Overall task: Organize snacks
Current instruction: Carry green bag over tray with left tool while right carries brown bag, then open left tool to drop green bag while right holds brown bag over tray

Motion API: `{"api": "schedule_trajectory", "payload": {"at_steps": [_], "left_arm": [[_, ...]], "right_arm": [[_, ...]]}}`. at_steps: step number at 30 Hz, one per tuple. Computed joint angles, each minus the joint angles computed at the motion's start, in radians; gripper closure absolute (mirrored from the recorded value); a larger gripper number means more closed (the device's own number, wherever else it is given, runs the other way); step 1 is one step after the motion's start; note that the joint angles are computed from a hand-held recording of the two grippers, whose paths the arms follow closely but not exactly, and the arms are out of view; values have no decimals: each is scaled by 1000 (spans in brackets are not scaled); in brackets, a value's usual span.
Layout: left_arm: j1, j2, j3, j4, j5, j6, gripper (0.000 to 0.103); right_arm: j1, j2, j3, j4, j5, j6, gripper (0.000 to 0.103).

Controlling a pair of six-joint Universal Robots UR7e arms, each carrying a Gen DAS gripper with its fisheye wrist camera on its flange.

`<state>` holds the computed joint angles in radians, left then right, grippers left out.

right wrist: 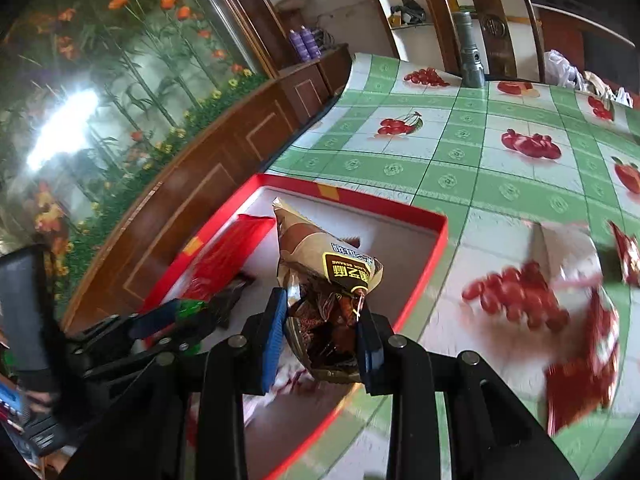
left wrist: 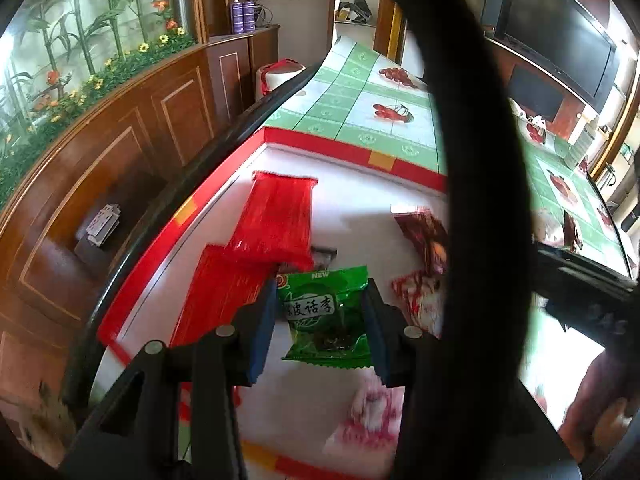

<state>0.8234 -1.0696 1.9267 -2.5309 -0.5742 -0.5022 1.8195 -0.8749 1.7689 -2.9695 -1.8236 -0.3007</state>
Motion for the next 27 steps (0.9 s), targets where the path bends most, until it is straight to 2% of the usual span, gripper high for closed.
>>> {"api": "schedule_trajectory", "payload": {"at_steps": [9,16,18,20,22,27], "left_arm": [[58,64,-93,-1,-20,64,60],[60,81,-104,-4,2,83,59],[60,77,-101,1,6,77,54],[57,74,-98,3,20,67,29],[50,64,-87,-7,32,60,20],[25,38,-64,8,63,30,19]], "right_arm": [[17,76,-96,10,-64,-58,72],[26,103,-114,-3,-102,-109,72],[26,100,-111,-2,-100,-110,70],[25,94,-106,-4,-99,-110,69],[23,86,-99,-6,-94,-106,69],[21,53,-65,-22,-83,-100,61]]}}
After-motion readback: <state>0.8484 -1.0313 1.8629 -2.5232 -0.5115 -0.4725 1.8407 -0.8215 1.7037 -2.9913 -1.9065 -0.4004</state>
